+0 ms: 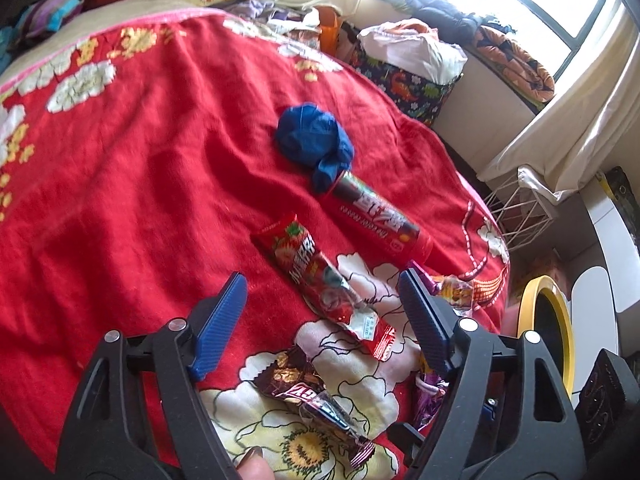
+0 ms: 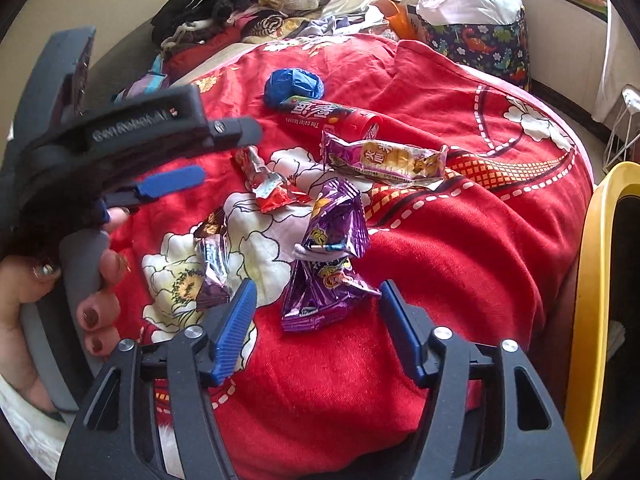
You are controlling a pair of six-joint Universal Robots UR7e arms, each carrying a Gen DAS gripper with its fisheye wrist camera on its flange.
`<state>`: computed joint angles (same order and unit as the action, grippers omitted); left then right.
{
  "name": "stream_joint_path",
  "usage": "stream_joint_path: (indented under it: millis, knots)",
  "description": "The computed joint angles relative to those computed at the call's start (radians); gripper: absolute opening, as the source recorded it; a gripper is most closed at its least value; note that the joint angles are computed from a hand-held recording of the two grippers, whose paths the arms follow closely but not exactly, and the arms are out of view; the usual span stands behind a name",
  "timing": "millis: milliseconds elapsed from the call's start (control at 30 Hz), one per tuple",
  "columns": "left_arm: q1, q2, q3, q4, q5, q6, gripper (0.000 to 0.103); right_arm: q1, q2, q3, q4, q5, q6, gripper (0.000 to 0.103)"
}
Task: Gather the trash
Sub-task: 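Move both open tools back toward the snack wrappers on the bed, then grasp the red snack packet with the left tool while the right tool grasps a purple wrapper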
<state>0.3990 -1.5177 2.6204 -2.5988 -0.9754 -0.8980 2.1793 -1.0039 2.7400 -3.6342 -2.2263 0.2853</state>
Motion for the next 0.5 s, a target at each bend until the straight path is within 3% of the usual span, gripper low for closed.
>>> stream_joint_path:
  millis: [133,267,367,500]
  knots:
    - [0.019,0.046,-0.006,-0.033,-0.022,0.001,0.063,-0.004,0.009,0.0,-0.014,0.002,0.002,0.046]
    - [0.043,0.093,-0.032,-0.011,-0.037,-0.027,0.06,-0.014,0.014,0.007,-0.039,0.009,-0.011,0.043]
    - [0.046,0.102,-0.035,0.006,-0.027,-0.038,0.05,-0.004,0.018,0.007,-0.046,0.002,-0.013,0.042]
    - [0.049,0.082,-0.029,0.031,-0.011,-0.055,0.027,0.006,0.02,0.012,-0.064,-0.003,-0.025,0.042]
